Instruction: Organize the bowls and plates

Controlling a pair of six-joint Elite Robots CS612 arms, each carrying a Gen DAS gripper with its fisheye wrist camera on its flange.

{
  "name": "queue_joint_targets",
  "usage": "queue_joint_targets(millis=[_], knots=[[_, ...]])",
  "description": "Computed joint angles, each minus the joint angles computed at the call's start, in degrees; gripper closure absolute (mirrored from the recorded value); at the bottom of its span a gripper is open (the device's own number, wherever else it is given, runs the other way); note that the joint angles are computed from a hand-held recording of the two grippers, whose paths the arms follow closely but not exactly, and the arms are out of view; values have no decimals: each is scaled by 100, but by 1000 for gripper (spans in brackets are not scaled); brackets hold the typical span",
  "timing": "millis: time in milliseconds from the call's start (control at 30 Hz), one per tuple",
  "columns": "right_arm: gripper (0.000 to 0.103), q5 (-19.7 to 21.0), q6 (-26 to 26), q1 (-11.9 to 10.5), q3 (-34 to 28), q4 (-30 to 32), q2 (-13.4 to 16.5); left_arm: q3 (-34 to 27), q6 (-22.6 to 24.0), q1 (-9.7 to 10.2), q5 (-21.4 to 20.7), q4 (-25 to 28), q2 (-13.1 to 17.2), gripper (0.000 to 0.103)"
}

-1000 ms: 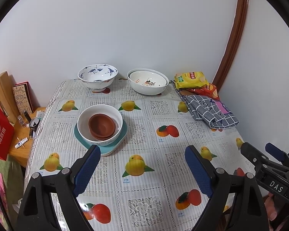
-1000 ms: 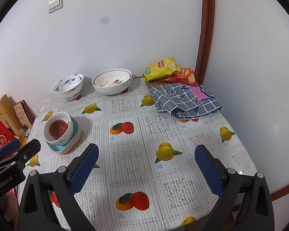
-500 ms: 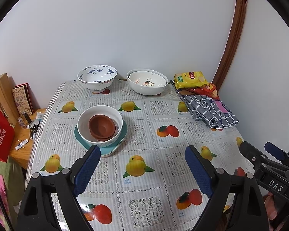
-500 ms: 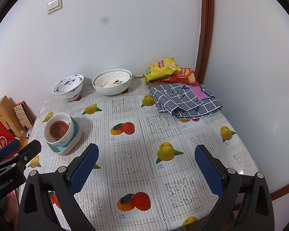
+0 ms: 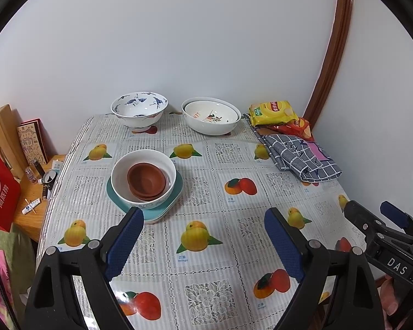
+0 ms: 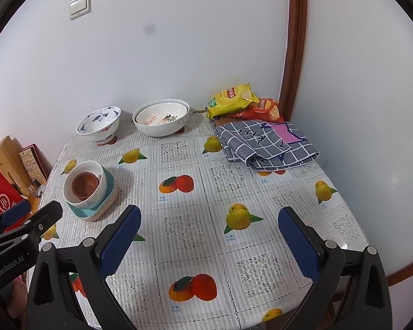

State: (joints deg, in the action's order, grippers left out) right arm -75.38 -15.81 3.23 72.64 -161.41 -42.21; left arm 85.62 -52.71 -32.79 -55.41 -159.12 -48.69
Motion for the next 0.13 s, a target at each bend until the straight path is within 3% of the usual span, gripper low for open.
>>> queue_joint_targets(millis=[133], knots=[[4,3,5,-4,0,10,2,-10,49,3,25,-16,14,14]])
